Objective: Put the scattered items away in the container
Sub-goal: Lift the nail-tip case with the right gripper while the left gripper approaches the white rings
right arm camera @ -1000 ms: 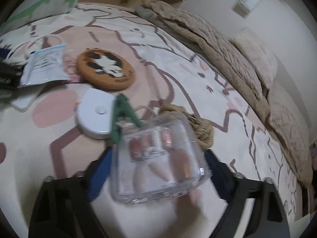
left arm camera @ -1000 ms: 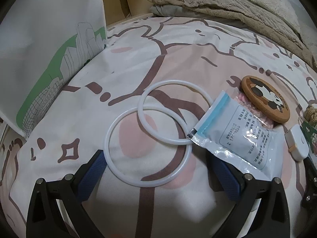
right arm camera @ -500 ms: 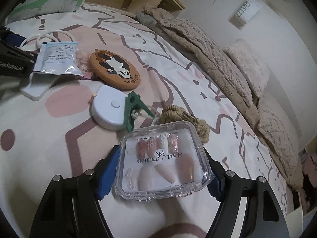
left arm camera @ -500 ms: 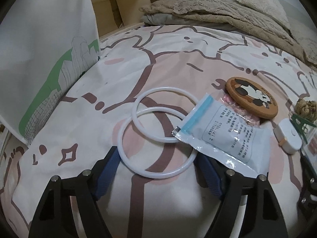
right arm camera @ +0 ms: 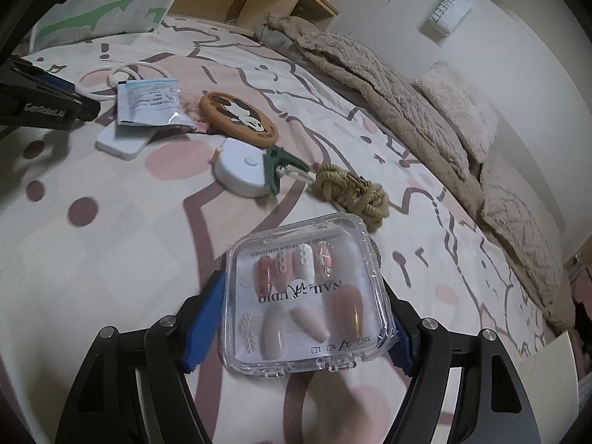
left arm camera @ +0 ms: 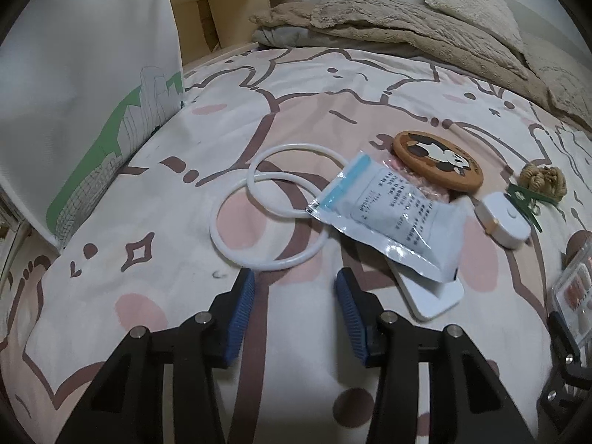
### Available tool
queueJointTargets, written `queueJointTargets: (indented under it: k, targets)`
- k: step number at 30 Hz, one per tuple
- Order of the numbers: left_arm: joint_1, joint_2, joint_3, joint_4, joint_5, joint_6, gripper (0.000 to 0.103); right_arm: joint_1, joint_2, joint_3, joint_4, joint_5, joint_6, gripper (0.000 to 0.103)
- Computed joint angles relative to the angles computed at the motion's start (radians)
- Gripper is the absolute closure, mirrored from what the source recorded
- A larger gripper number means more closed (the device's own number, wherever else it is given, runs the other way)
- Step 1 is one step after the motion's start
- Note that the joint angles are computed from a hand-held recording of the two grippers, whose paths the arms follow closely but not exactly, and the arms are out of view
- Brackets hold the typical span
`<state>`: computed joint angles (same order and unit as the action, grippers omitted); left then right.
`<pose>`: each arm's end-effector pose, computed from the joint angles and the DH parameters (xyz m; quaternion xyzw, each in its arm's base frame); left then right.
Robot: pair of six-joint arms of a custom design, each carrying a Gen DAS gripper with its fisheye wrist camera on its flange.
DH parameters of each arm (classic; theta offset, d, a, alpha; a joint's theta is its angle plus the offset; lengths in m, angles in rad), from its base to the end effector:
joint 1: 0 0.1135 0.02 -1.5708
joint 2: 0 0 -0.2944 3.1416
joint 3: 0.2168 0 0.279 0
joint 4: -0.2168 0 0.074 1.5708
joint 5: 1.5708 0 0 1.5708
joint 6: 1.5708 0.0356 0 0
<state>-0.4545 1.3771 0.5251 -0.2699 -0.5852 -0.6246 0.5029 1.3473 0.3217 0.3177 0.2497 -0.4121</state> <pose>0.2179 -0.0846 0.1434 -0.1433 0.9247 0.1318 0.3273 0.2056 0.1030 0.1282 -0.3514 0.8316 -0.0942 0.4196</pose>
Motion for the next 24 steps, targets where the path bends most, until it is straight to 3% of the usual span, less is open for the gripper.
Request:
queueJointTargets:
  k: [1,3,12,20,24]
  targets:
    - [0.002,0.002,0.002,-0.005,-0.002,-0.003,0.049,0.006,-0.017,-0.012,-0.005,0.006,0.004,0.026]
    - [0.003,0.019,0.014,-0.029,-0.021,-0.028,0.014,0.014,-0.041,-0.029,-0.013,0.011,0.01,0.026]
    - [0.073,0.028,0.018,0.026,0.033,-0.006,0.013,0.029,-0.144,-0.088,-0.055,0.002,0.028,0.026]
    - [0.057,0.002,0.025,0.081,-0.019,0.044,0.013,0.038,-0.167,-0.105,-0.064,0.003,0.04,0.026]
    - [0.116,0.053,0.048,0.129,0.086,0.113,0.013,0.038,-0.174,-0.109,-0.066,0.002,0.04,0.026]
